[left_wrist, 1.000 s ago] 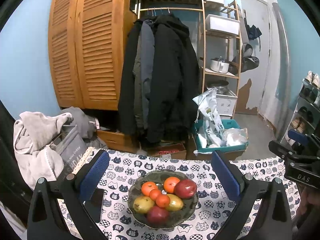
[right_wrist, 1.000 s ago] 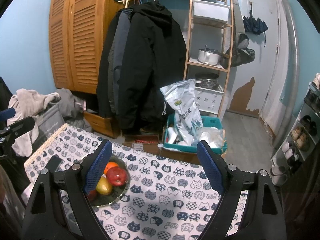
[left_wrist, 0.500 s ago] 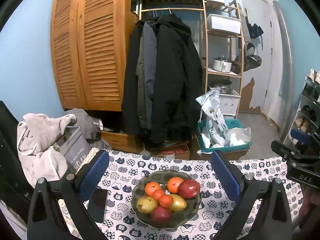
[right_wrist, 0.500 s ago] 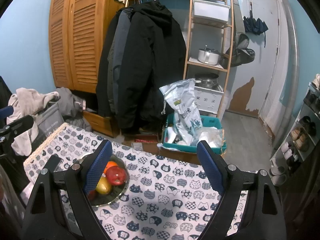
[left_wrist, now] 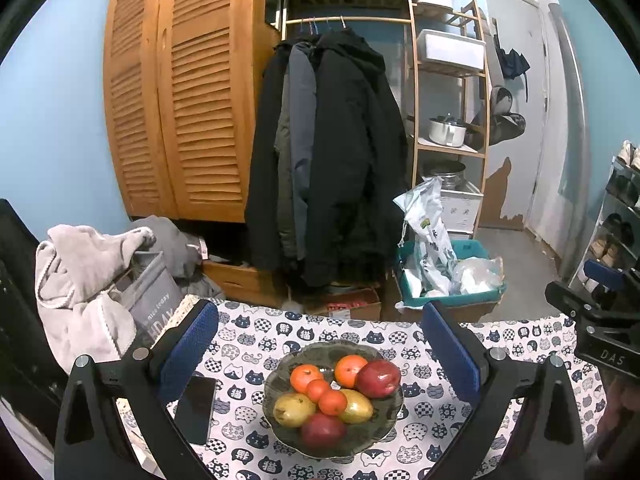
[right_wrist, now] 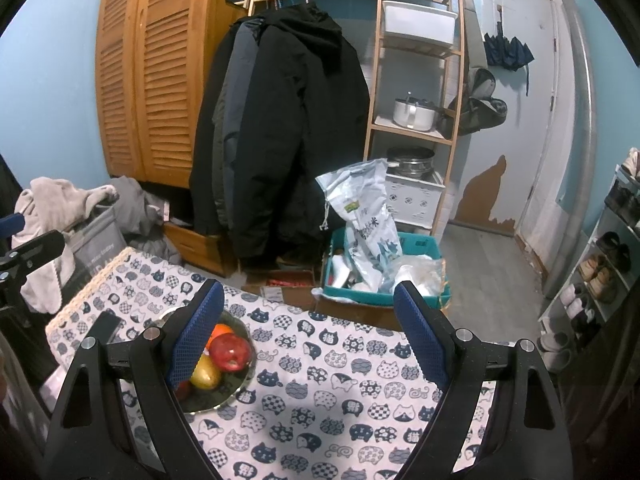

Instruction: Organize fruits

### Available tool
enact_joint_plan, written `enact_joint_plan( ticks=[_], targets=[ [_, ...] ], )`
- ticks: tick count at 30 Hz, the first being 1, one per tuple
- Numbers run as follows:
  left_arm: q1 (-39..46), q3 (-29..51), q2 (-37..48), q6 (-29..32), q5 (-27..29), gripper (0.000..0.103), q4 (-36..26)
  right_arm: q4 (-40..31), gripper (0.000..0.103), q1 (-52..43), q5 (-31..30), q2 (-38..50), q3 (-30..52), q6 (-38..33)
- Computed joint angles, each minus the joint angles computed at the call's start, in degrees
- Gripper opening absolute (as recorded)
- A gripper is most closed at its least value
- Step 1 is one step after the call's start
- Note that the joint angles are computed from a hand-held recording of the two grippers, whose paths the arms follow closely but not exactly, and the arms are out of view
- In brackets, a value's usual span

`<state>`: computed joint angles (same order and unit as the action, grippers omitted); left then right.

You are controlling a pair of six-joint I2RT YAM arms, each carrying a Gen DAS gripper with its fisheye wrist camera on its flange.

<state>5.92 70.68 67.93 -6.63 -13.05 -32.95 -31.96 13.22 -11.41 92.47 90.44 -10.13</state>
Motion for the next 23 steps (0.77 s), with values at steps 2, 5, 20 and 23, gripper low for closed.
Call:
enact_joint_plan(
  ticks=[2,5,20,23],
  targets=[
    [0.09,-0.03,-0.07,-0.14,0.04,0.102,0.03,0.09,0.085,0.05,0.01,-0.06,-0.11,0.0],
    [0.11,-0.01,-0.03,-0.19,0.12,0.102,0.18,0.1,0.085,-0.07,-0.06,0.06,0.04,-0.14],
    [-1.36,0.62,0.03,-1.65,-1.03,0.102,-0.33,0.1,0.085,-0.06,-0.08,-0.02,-0.05,-0.11],
    [-1.41,0.73,0.12,-1.67,-1.22,0.102,-0.47,0.19,0.085,0.02,-0.01,-0.16,-0.25,-0.15]
  ],
)
